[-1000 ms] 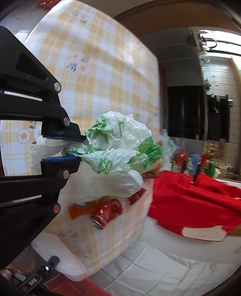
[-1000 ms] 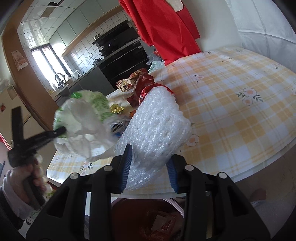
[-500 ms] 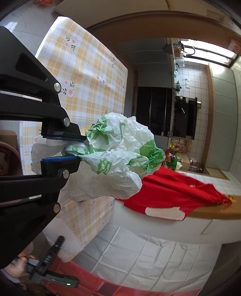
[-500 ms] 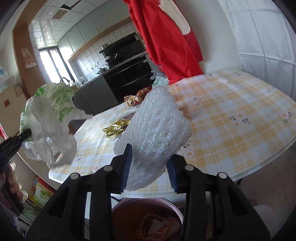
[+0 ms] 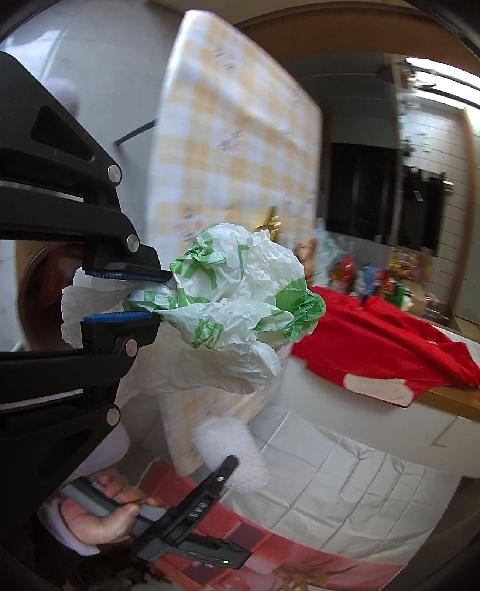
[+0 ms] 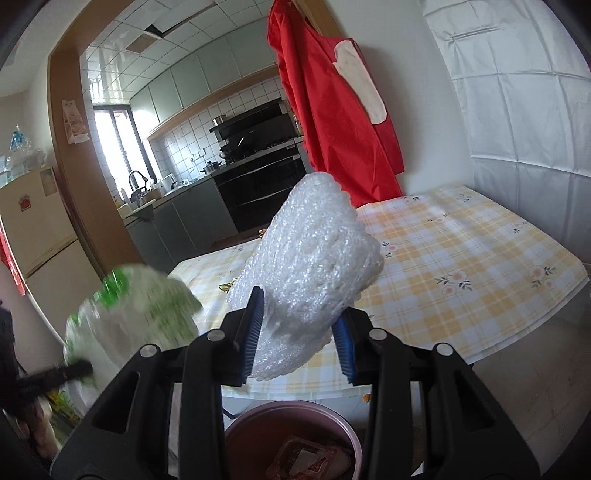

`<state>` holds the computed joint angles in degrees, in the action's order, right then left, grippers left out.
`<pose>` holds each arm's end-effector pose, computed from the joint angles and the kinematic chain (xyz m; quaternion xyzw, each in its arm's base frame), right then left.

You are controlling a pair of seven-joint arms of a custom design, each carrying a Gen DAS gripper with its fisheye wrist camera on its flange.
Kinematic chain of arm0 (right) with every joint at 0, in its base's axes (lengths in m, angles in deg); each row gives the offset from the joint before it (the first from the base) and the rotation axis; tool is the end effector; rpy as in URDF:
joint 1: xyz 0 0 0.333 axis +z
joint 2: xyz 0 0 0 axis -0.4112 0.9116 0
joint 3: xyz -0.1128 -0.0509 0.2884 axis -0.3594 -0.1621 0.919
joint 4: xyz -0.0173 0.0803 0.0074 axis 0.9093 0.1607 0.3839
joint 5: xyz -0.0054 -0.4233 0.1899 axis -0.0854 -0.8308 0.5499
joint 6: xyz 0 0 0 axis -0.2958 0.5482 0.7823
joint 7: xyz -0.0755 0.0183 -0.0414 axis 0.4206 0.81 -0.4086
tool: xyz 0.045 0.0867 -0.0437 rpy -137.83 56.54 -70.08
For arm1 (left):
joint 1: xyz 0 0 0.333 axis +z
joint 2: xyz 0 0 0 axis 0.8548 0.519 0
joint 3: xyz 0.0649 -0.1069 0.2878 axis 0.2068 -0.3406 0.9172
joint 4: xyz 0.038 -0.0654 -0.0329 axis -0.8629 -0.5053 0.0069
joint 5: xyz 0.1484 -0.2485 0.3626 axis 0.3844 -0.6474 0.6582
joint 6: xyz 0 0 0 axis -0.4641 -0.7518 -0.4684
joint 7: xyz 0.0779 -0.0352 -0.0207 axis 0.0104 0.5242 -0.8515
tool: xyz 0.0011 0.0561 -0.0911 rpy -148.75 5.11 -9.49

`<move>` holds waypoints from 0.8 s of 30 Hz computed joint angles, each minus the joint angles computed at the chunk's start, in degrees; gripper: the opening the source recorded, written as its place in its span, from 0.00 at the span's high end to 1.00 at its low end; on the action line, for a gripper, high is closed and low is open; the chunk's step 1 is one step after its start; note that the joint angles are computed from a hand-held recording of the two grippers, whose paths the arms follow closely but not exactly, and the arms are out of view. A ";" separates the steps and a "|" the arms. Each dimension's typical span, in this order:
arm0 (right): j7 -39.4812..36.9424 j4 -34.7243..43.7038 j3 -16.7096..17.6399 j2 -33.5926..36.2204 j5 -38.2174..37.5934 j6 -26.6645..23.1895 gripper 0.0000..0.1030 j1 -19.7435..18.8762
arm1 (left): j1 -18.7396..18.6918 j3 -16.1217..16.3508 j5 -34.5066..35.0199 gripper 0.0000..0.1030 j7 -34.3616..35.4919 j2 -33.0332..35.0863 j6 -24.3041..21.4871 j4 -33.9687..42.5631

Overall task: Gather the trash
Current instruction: 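Carry the plastic bag and foam net over the pink bin and open both grippers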

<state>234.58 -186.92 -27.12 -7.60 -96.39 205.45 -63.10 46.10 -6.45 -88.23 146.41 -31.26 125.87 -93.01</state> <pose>0.5224 0.1661 0.5242 -0.4391 0.7037 -0.3131 0.4627 0.5974 -0.1988 0.5408 -0.4875 0.7509 -0.4365 0.0898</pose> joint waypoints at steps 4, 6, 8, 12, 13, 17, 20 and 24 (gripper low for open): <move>0.10 -0.85 -1.58 -0.95 0.32 -0.19 0.63 1.35 | -0.30 -0.39 2.68 0.87 -0.80 -0.75 -2.94 -1.88; 0.12 -0.91 -1.58 -1.06 0.36 0.11 0.63 1.09 | -0.58 -0.59 3.24 0.86 -0.74 0.03 -3.75 -1.53; -0.06 -0.88 -1.61 -0.78 0.50 0.12 0.63 1.17 | -0.73 -1.04 3.84 0.86 -0.40 1.48 -3.20 -0.74; -0.40 -1.21 -2.31 -0.15 0.53 -0.26 0.63 2.24 | -0.25 -2.26 7.34 0.85 -1.89 5.27 -3.92 1.93; -0.44 -1.30 -2.36 0.24 0.45 -0.39 0.63 2.34 | -0.05 -2.58 8.42 0.83 -2.31 6.17 -4.46 2.47; 0.15 -1.62 -3.23 1.58 0.29 -0.76 0.63 3.21 | 0.67 -3.86 9.62 0.27 -3.18 8.98 -4.94 3.00; 0.55 -1.76 -3.40 1.85 -0.27 -0.98 0.63 3.47 | 1.41 -4.27 7.64 0.25 -4.07 9.11 -3.91 2.76; 0.57 -1.44 -3.87 2.71 -1.19 -1.06 0.63 4.43 | 1.50 -4.46 7.31 0.10 -7.17 7.53 5.83 0.43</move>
